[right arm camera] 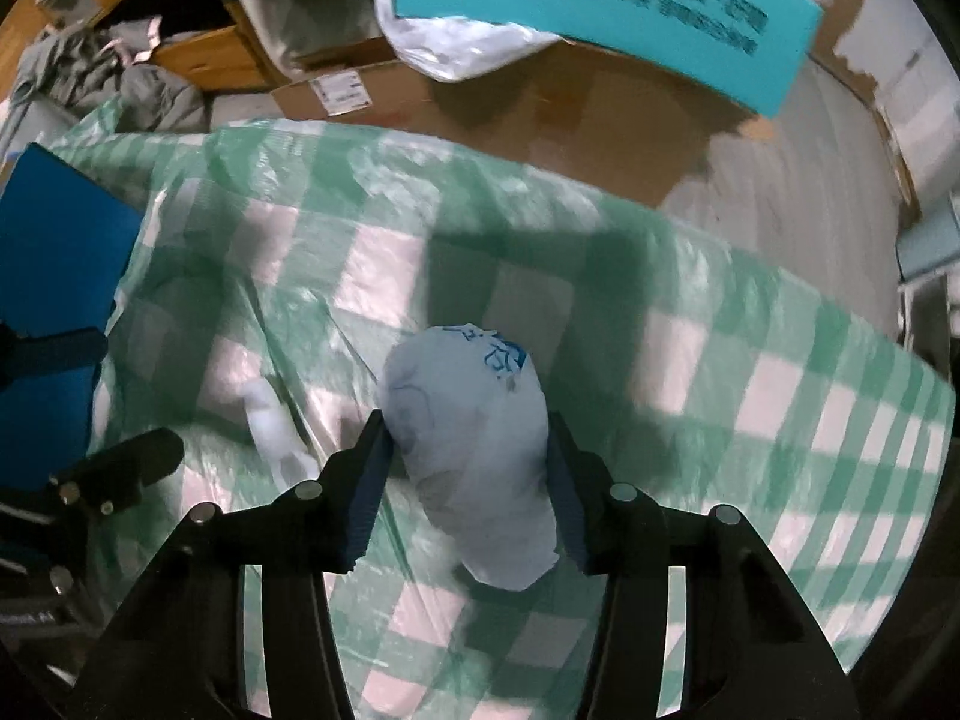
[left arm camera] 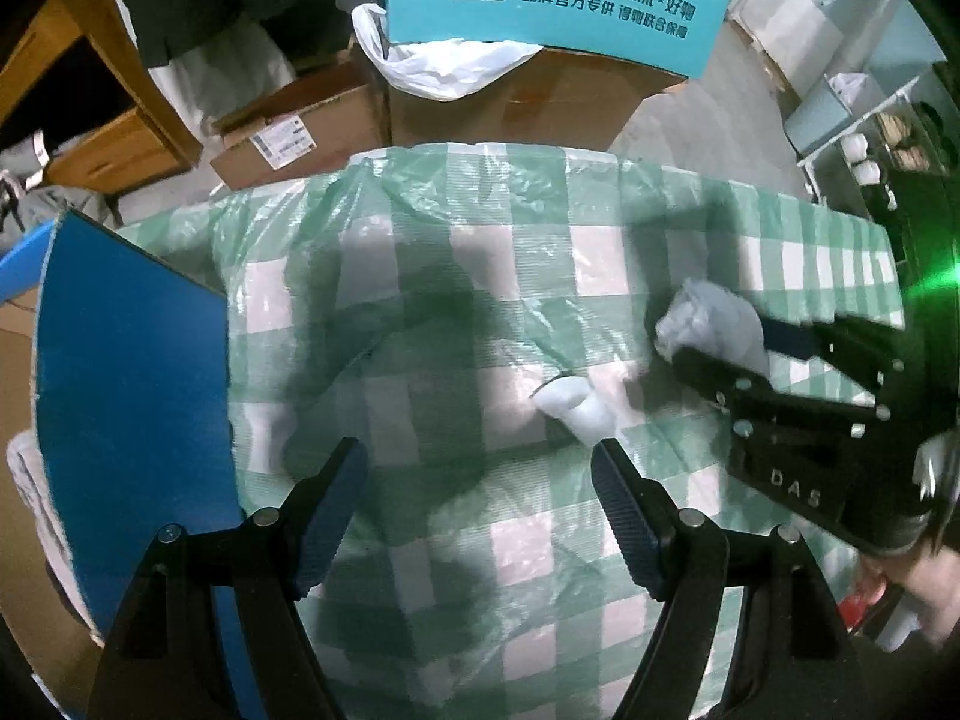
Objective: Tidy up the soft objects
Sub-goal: 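Grasp the white bundle with the right tool while the left tool grasps the small white sock, then lift both white items and carry them over the cardboard box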
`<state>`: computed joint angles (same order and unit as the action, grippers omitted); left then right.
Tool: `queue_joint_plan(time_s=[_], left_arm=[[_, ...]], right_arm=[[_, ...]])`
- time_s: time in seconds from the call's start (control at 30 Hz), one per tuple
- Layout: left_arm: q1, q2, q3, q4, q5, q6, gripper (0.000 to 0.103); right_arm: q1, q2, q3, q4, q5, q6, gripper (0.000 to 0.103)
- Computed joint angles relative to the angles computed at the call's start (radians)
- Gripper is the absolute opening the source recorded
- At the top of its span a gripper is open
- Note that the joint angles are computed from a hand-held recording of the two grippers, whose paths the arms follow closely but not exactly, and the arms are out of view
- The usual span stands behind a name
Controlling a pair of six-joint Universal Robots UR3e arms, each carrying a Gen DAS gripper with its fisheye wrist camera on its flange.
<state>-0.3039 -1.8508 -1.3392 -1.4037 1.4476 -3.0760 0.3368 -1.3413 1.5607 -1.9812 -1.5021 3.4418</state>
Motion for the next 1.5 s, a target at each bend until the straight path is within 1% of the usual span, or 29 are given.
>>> queue_joint_plan(time_s=[0.1,0.2,0.27,0.4,0.47,0.67,0.8,0.83,0.87,0.9,0.93,0.97,1.0,1.03,1.1,1.13,1.27,1.5], left_arm=[[-0.003,-0.011,0.006,-0.003,-0.023,-0.032,0.078],[-0.004,-0.022,0.005,0.003,-0.058,-0.069,0.078],[-0.011,-0.028,0.005,0.011,-0.063,-0.086,0.078],[-0.039,-0.057,0.026,0.017,-0.047,-0.122,0.078],[-0.058,-0.083,0.046,0.014,-0.029,-0.155,0.078],[-0.098,-0.129,0.076,0.016,0.000,-0.214,0.078],[-0.135,-0.152,0.102,0.017,0.032,-0.212,0.076],[-0.140,-0.154,0.105,0.017,0.040,-0.213,0.071],[-0.147,-0.155,0.105,0.020,0.046,-0.214,0.064],[-0.152,-0.154,0.105,0.020,0.048,-0.214,0.061],[-0.154,-0.155,0.107,0.019,0.049,-0.212,0.054],[-0.157,-0.153,0.104,0.024,0.052,-0.209,0.043],[-0.155,-0.155,0.105,0.024,0.051,-0.206,0.038],[-0.153,-0.153,0.103,0.026,0.053,-0.209,0.029],[-0.140,-0.147,0.090,0.032,0.029,-0.204,0.025],[-0.129,-0.142,0.080,0.034,0.009,-0.202,0.021],[-0.127,-0.123,0.057,0.051,0.004,-0.187,0.017],[-0.133,-0.067,0.030,0.052,0.011,-0.150,0.017]], right_arm=[[-0.015,-0.052,0.051,0.004,0.002,0.024,0.048],[-0.047,-0.116,0.116,-0.001,0.031,0.051,0.048],[-0.065,-0.164,0.163,-0.006,0.036,0.057,0.048],[-0.090,-0.241,0.244,-0.023,0.054,0.057,0.048],[-0.102,-0.270,0.278,-0.029,0.063,0.057,0.048],[-0.131,-0.325,0.336,-0.032,0.083,0.049,0.049],[-0.145,-0.349,0.348,-0.030,0.093,0.039,0.049],[-0.148,-0.356,0.351,-0.028,0.095,0.037,0.049],[-0.150,-0.360,0.351,-0.026,0.095,0.037,0.049],[-0.152,-0.366,0.353,-0.024,0.097,0.038,0.049],[-0.153,-0.371,0.356,-0.025,0.098,0.039,0.049],[-0.155,-0.378,0.360,-0.026,0.100,0.039,0.049],[-0.155,-0.383,0.362,-0.026,0.101,0.039,0.049],[-0.155,-0.387,0.364,-0.025,0.102,0.039,0.049],[-0.151,-0.390,0.363,-0.021,0.100,0.044,0.049],[-0.149,-0.394,0.364,-0.020,0.101,0.045,0.049],[-0.139,-0.408,0.361,-0.009,0.097,0.049,0.049],[-0.108,-0.418,0.330,0.014,0.079,0.072,0.049]])
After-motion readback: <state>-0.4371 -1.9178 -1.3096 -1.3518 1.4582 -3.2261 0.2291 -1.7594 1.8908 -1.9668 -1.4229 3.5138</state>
